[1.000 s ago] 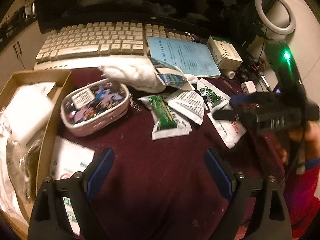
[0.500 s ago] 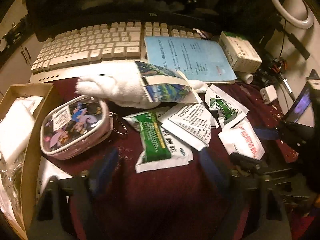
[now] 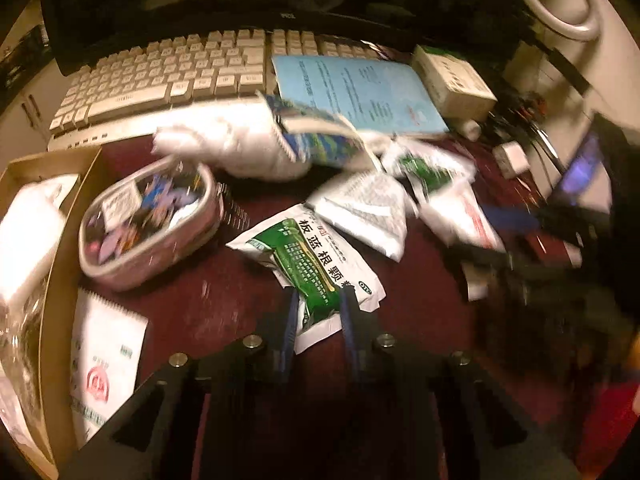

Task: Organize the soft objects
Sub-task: 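Grasp the white red-print bag with the right tool while the left tool grasps a green sachet, then lift the white bag and green sachet and carry them over the cardboard box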

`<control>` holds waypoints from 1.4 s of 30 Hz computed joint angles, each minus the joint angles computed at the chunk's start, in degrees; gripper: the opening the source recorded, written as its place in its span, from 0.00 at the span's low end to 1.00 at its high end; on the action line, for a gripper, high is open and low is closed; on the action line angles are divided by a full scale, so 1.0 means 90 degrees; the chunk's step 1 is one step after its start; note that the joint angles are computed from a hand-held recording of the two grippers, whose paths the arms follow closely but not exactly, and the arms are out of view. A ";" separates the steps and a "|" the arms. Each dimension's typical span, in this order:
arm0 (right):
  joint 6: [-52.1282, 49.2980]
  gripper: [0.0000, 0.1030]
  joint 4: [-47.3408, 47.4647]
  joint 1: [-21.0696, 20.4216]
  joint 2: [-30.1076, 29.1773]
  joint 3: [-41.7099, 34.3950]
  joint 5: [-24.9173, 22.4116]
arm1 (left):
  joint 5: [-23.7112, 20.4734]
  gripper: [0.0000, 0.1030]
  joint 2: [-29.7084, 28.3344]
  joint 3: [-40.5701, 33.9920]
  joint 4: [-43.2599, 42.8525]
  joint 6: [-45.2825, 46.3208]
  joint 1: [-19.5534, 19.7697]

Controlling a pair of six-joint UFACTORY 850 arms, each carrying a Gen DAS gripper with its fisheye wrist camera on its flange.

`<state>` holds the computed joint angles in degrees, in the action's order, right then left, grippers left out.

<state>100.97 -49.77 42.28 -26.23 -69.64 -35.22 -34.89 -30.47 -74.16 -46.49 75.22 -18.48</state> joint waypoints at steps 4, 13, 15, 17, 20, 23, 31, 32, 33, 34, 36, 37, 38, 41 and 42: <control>0.0016 0.48 -0.0042 0.0026 0.0029 -0.0086 0.0013 | -0.0269 0.18 0.0110 0.0188 -0.0023 0.0505 0.0245; 0.0284 0.48 -0.0118 0.0044 -0.0099 -0.0359 0.0031 | -0.0704 0.38 -0.0047 0.0004 -0.0106 0.0673 0.0354; 0.0286 0.48 -0.0131 0.0019 -0.0148 -0.0438 0.0006 | -0.0861 0.64 -0.0089 -0.0071 -0.0261 0.0682 0.0377; 0.0309 0.48 -0.0175 0.0003 -0.0186 -0.0501 -0.0021 | -0.1069 0.66 -0.0163 -0.0196 -0.0312 0.0554 0.0373; 0.0404 0.48 -0.0275 -0.0031 -0.0241 -0.0580 -0.0013 | -0.1301 0.66 -0.0318 -0.0402 -0.0224 0.0219 0.0309; 0.0636 0.48 -0.0447 -0.0026 -0.0291 -0.0621 0.0045 | -0.0927 0.63 -0.0357 -0.0375 -0.0421 0.0122 0.0223; 0.0609 0.49 -0.0391 -0.0023 -0.0359 -0.0678 0.0138 | -0.0605 0.18 -0.0229 -0.0104 -0.0788 0.0330 0.0264; 0.0594 0.49 -0.0391 -0.0026 -0.0358 -0.0682 0.0139 | -0.0733 0.18 -0.0254 -0.0130 -0.0787 0.0313 0.0311; 0.0568 0.49 -0.0381 -0.0027 -0.0359 -0.0695 0.0139 | -0.0834 0.17 -0.0275 -0.0145 -0.0786 0.0288 0.0352; 0.0568 0.49 -0.0385 -0.0025 -0.0362 -0.0704 0.0134 | -0.0943 0.17 -0.0286 -0.0160 -0.0742 0.0257 0.0393; 0.0593 0.49 -0.0416 -0.0008 -0.0363 -0.0719 0.0127 | -0.1004 0.17 -0.0261 -0.0129 -0.0716 0.0342 0.0455; 0.0635 0.49 -0.0457 0.0004 -0.0354 -0.0719 0.0126 | -0.0993 0.17 -0.0247 -0.0102 -0.0725 0.0375 0.0456; 0.0692 0.49 -0.0506 0.0016 -0.0344 -0.0712 0.0116 | -0.1021 0.17 -0.0239 -0.0088 -0.0710 0.0395 0.0492; 0.0924 0.49 -0.0701 0.0056 -0.0306 -0.0697 0.0067 | -0.1083 0.17 -0.0226 -0.0070 -0.0652 0.0381 0.0566; 0.1010 0.49 -0.0785 0.0072 -0.0301 -0.0703 0.0064 | -0.1058 0.17 -0.0212 -0.0056 -0.0635 0.0387 0.0570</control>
<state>110.05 -56.84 42.93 -28.94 -75.97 -34.64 -44.41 -32.38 -74.66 -52.21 78.71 -13.35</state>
